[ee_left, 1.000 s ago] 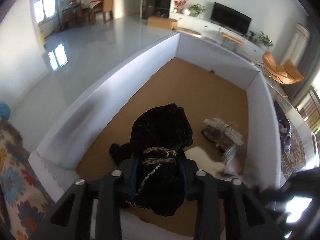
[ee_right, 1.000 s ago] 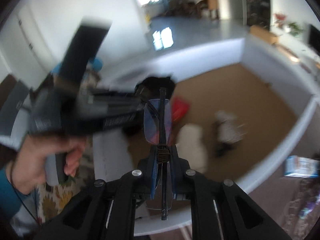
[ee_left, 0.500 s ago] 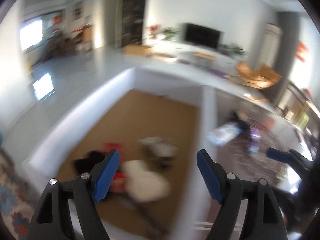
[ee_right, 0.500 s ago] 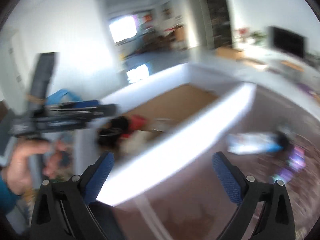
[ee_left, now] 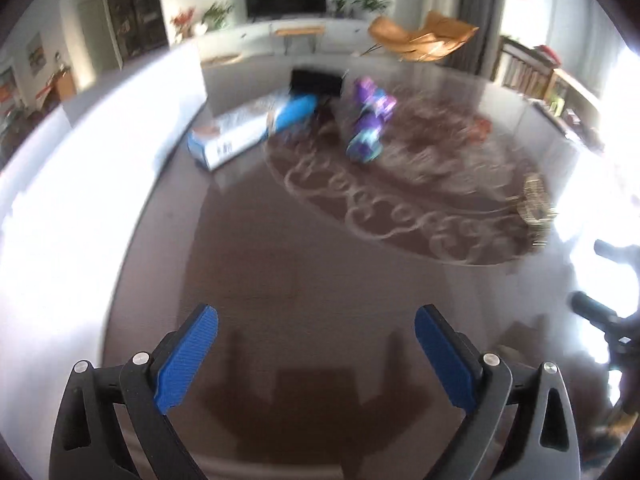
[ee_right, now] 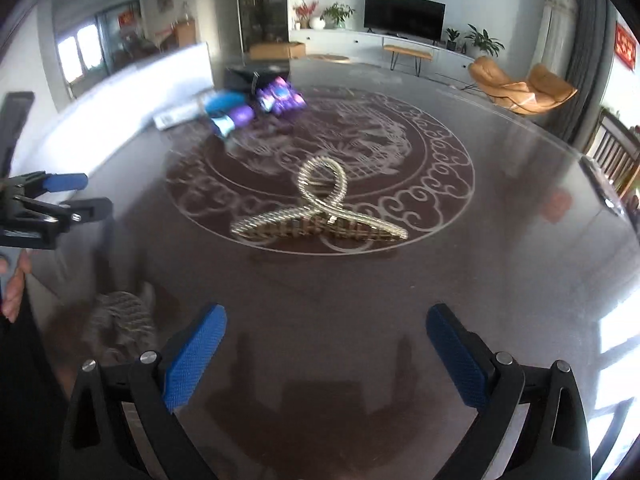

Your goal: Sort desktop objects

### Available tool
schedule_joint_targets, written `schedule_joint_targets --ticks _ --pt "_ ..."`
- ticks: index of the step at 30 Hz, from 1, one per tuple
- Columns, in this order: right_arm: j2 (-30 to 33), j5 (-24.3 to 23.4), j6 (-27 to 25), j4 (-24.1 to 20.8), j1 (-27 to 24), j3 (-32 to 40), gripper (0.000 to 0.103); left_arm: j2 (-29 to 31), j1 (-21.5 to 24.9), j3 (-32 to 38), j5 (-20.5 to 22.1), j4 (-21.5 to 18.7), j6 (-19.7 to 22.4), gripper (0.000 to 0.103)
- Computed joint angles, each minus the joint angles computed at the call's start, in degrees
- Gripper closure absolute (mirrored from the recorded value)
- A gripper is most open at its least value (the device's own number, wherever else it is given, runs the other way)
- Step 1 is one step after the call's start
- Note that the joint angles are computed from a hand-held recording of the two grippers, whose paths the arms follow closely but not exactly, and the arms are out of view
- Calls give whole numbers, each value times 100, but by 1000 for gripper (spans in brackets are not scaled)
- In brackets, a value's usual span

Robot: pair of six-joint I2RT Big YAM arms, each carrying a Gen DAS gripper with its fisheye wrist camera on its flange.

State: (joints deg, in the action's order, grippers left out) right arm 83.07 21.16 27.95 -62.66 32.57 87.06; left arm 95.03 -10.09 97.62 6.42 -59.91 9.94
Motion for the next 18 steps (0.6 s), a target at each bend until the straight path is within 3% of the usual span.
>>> schedule_joint_targets --ticks 2,8,10,18 --pt "187 -66 -39 -52 -85 137 2 67 -5 -37 -135 298 -152 2" --pt "368 -245 -7 43 -143 202 0 870 -71 1062 -452 -51 -642 0" --pt "380 -240 40 -5 -119 254 0 947 -84 1117 -494 128 -745 0" --pt "353 -158 114 -21 -80 238 0 922 -83 1100 -483 117 -752 0"
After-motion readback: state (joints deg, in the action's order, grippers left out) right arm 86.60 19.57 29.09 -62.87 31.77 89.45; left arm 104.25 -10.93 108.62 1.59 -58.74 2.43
